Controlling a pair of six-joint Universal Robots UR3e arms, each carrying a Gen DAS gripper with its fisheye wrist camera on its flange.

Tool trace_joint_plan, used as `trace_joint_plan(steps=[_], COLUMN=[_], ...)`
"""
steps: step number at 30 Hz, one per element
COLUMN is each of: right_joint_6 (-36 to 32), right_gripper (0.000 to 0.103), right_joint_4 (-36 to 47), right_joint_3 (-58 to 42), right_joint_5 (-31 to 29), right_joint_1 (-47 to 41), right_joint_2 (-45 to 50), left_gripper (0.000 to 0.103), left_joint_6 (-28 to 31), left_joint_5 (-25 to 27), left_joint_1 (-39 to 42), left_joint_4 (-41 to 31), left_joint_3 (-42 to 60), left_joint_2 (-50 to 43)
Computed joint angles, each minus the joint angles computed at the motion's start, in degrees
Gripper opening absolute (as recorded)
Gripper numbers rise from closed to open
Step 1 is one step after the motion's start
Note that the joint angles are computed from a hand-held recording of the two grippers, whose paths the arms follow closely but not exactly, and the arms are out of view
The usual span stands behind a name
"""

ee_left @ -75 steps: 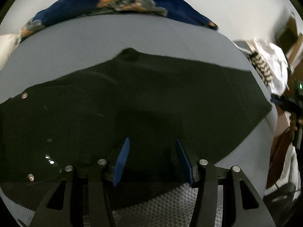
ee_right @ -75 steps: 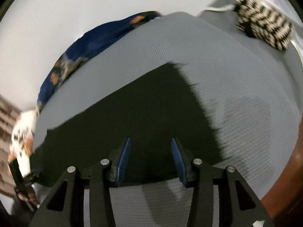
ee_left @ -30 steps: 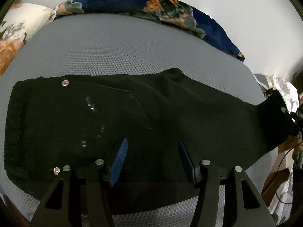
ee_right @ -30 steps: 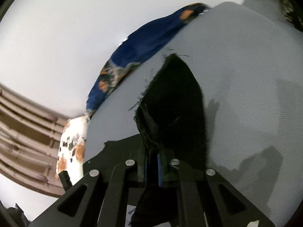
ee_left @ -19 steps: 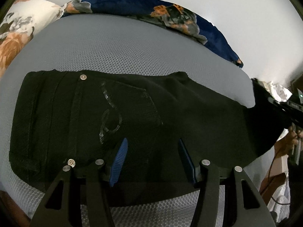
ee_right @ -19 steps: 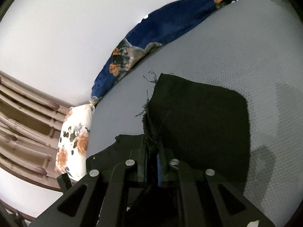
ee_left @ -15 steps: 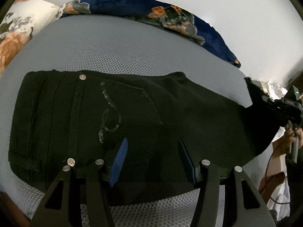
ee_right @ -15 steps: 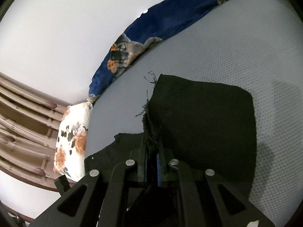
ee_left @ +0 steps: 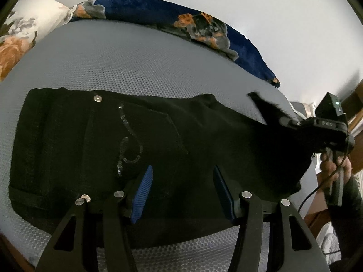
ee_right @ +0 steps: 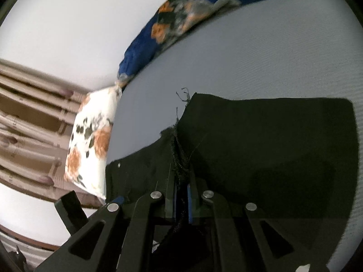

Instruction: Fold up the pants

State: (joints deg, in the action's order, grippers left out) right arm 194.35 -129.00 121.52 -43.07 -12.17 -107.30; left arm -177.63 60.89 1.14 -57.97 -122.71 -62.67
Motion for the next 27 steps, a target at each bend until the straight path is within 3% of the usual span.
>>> trace_joint_plan(steps=[7, 16, 22, 27], right_joint_6=[7.10, 6.48, 6.17, 6.59], right_gripper=[0.007, 0.009, 0.024, 0.035], right_joint_4=[-12.48, -14.16, -12.68, -12.34], right_joint_3=[-4.30, -5.90, -7.45, -2.87], right_joint_5=[-2.85, -9.04, -9.97, -8.97], right_joint_1=[12.67, 19.66, 21.40, 18.79], right_joint_2=[12.87, 17.26, 18.40, 10.72], left_gripper=[0.056, 0.056, 0.056, 0.056], left_joint_6=[2.73, 2.30, 1.83, 2.30], left_joint_5=[-2.61, -4.52, -6.10, -9.26], left_joint_1=[3.41, 2.83, 2.08, 1.98], left_joint_4=[-2.71, -2.71, -3.33, -5.36], left_joint_3=[0.03, 1.17, 2.59, 3.93], left_joint_2=[1.30, -0.08, -1.14, -2.87])
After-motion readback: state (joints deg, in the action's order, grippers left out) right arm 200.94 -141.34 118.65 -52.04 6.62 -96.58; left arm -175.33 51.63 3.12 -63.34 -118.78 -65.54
